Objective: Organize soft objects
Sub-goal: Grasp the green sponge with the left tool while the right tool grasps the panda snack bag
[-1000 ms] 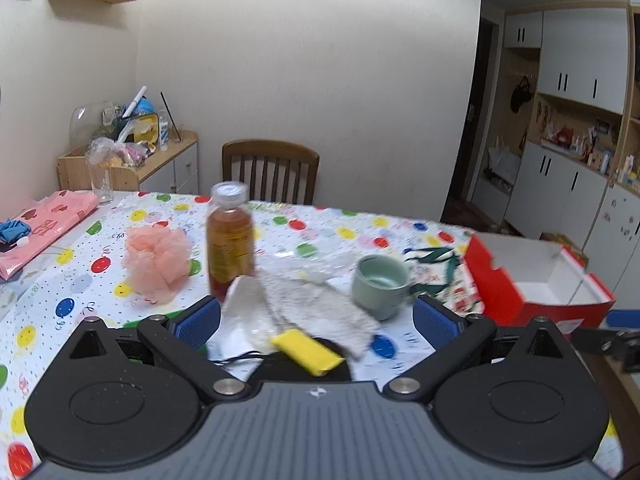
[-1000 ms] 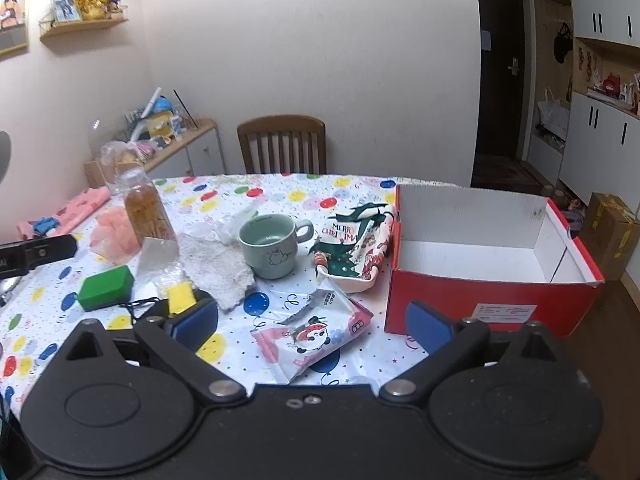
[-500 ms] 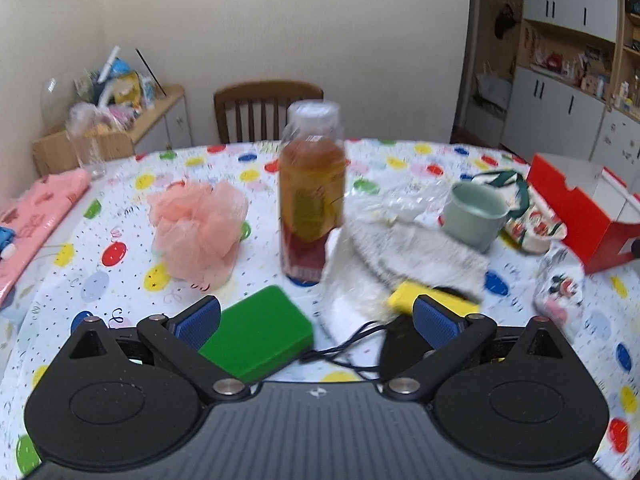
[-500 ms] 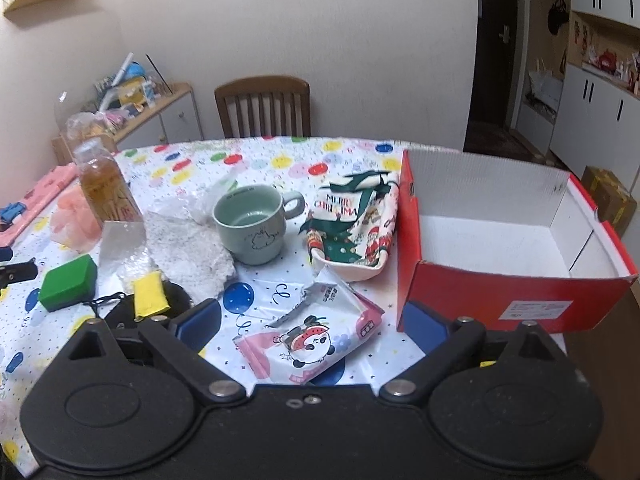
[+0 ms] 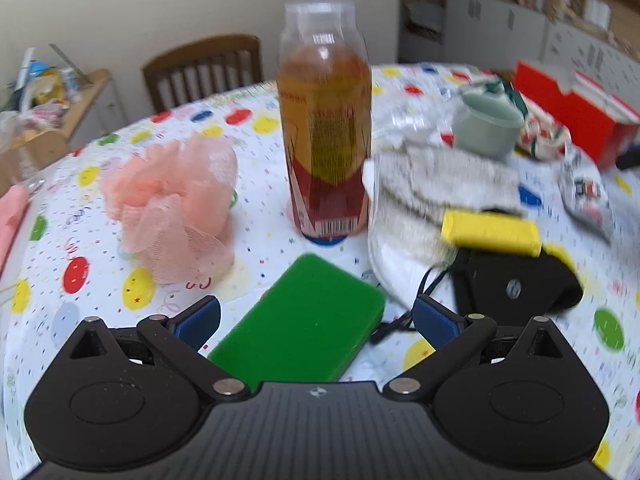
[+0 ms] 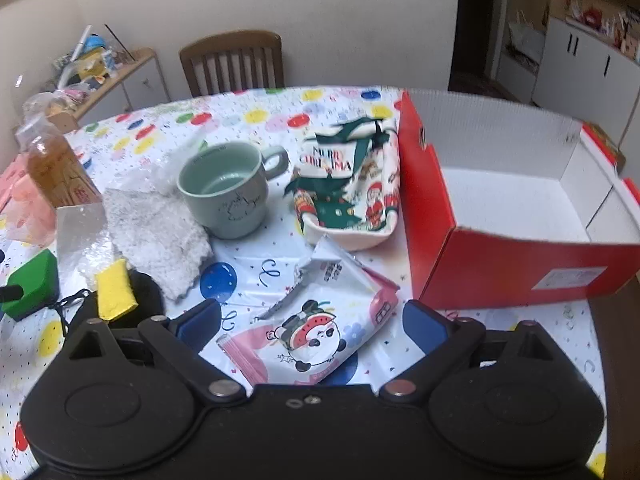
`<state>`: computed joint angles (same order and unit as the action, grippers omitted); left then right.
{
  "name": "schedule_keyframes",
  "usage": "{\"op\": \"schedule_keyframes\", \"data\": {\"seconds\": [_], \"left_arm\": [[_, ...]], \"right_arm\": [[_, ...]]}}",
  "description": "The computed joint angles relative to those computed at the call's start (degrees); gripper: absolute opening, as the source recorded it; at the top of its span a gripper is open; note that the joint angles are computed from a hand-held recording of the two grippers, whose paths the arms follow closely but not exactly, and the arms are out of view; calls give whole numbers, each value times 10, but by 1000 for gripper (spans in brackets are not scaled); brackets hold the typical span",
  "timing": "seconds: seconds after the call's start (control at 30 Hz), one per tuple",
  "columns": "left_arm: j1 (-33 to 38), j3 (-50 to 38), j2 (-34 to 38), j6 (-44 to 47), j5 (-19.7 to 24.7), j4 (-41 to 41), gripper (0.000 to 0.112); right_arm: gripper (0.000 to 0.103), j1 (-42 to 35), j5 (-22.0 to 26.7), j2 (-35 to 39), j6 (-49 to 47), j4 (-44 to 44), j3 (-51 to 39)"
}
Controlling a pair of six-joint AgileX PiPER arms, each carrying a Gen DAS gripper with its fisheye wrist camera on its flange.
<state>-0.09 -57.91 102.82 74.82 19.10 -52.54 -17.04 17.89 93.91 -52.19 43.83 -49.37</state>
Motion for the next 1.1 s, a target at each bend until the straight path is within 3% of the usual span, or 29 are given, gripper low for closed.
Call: {"op": "schedule_keyframes", "data": {"seconds": [0.1,0.33,0.43,0.53,0.73,1.1], "left_arm": [[6,-28,28,-31,18,65,103],[30,-80,71,-26,72,79,103],[25,-91,86,-26,69,87,103],[25,-98,98,-18,70,76,103],[29,-98,110,4,68,35,102],[35,-69,97,47,56,-31,89]], "right_arm": [[97,10,-2,25,83,-60,-20],[97,31,-1,95,306,-208,-76],[97,40,6,121,378,-248,-99],[97,57,3,144,492,-348,-116],[97,66,21,171,572,-401,-145],[83,78,38,184,675,-459,-159]]}}
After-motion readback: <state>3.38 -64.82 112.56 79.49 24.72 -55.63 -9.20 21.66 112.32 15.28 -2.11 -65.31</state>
